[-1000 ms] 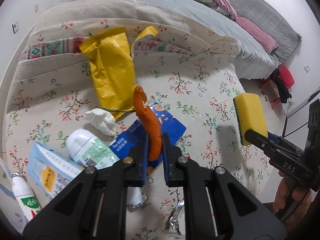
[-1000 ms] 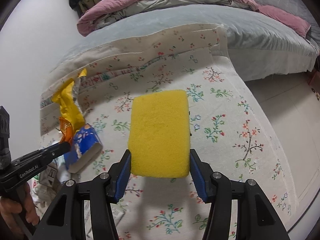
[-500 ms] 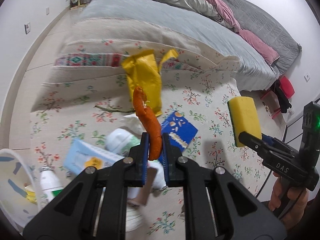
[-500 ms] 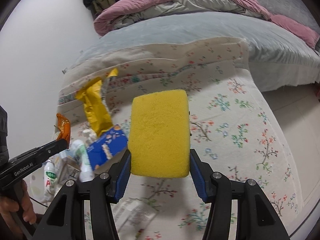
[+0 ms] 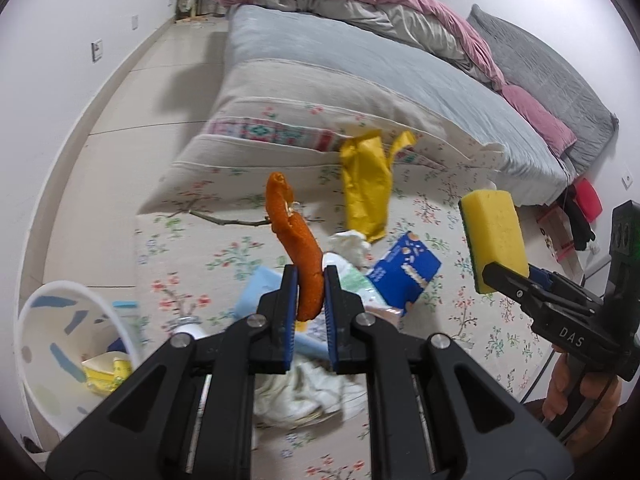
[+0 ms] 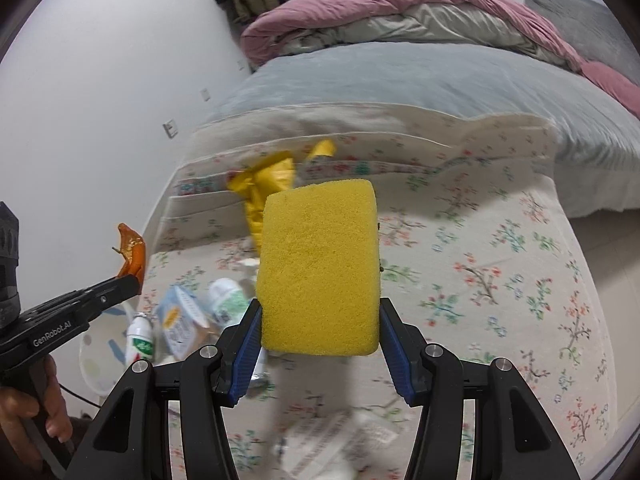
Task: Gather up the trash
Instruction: 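Carry the orange snack and the sponge over the white bin with both grippers, then open the left gripper to drop the orange snack into the bin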
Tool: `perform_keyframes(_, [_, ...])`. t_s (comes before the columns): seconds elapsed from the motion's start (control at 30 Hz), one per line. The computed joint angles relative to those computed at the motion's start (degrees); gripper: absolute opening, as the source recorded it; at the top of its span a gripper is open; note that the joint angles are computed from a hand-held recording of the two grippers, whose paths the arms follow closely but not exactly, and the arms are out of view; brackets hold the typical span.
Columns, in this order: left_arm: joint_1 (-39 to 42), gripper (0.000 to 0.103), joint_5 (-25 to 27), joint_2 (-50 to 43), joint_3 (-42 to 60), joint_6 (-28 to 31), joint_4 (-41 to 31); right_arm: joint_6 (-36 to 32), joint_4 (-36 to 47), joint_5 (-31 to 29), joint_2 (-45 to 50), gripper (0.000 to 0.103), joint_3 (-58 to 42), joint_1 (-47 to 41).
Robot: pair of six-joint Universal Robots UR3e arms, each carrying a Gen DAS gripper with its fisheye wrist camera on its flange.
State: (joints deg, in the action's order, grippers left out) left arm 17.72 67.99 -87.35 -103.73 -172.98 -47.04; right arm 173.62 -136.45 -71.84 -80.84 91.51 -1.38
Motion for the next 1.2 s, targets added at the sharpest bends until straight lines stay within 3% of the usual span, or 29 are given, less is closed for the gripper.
perform_keyframes(0.5, [16.58,0.014,-4.64,12.63,-8.94,9.31,-5.95,2.19,1.50,-1.81,5.85,0.056,-9.37,11.67])
perform_keyframes(0.83, [30.82,0.014,-9.10,20.85,-15.63,18.80,-13.15,2.34,3.14,-3.55,9.95,0.056,-15.07,19.10])
perform_keyframes(1.2, [43.88,0.014,-9.68,24.69,-21.89,28.32,-17.97,2.94,6.55,-3.59,16.92,0.056,-23.27,26.85])
